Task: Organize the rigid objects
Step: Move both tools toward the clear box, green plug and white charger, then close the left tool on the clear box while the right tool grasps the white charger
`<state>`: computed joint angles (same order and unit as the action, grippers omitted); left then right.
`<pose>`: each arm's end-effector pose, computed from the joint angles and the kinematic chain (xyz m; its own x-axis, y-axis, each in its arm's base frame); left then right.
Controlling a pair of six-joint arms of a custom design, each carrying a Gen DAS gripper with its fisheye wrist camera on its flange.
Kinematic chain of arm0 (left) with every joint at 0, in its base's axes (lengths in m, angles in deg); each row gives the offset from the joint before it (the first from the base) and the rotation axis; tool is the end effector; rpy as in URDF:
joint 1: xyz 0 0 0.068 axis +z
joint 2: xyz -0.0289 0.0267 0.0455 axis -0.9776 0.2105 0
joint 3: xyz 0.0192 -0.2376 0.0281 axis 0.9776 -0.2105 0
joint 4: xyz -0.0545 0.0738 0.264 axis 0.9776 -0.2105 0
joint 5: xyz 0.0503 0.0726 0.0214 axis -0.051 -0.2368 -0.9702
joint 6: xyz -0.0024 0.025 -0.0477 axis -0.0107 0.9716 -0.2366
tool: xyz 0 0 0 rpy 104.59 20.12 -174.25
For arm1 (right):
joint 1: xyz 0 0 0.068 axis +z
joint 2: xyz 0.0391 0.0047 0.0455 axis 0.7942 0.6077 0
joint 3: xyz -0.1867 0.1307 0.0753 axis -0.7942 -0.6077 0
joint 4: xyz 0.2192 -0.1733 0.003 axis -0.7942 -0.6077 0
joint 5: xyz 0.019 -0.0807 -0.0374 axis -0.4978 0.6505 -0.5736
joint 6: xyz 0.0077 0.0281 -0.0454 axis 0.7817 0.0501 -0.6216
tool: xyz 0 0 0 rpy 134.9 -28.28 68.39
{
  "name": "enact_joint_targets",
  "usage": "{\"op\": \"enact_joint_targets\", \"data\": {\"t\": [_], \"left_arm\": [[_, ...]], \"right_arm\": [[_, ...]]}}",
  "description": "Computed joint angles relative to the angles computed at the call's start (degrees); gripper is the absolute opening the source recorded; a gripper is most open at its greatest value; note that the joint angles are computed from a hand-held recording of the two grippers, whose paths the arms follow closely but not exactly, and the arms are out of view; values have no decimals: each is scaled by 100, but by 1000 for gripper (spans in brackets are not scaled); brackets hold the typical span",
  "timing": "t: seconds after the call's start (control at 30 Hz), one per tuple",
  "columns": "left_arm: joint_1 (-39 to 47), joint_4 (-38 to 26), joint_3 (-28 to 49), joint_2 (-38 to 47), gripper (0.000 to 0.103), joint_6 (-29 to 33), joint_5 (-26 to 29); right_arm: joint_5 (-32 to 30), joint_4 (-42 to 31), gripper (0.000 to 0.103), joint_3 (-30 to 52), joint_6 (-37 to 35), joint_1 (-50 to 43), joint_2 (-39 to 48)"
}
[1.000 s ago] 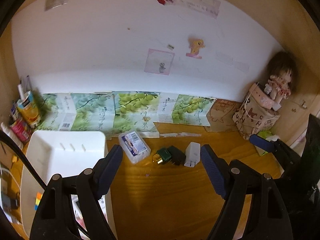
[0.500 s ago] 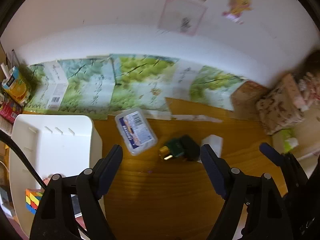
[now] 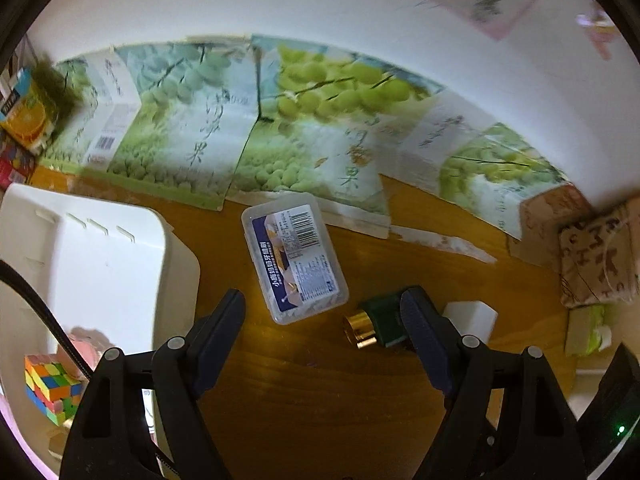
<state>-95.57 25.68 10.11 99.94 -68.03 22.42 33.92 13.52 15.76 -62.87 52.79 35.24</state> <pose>0.3540 -0.1197 0.1669 -0.9425 0.2681 -0.1994 0.3036 0.9363 -0.1765 0.1955 0.0047 0.1172 -0.8359 0.3597 -0.4146 0.2630 0.9255 0.2725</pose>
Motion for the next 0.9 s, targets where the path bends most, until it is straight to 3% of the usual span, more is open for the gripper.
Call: {"op": "enact_joint_targets", "data": {"t": [0.2,0.6,0.77,0.9], "left_arm": [[-78,-74,358,621,82,-210,-133],[-345,-50,818,1332,81,-347,-620],[-428,5,885,1491,77,-382,-825],[-524,41,943,1622,71,-414,-1009]], "right_arm": [[-306,406,86,50,24,-235,765],[206,971,86,156,117,-123,1392],[127,1167,75,111,83,-225,1406],[122,1319,59,139,19,-284,1613]]}}
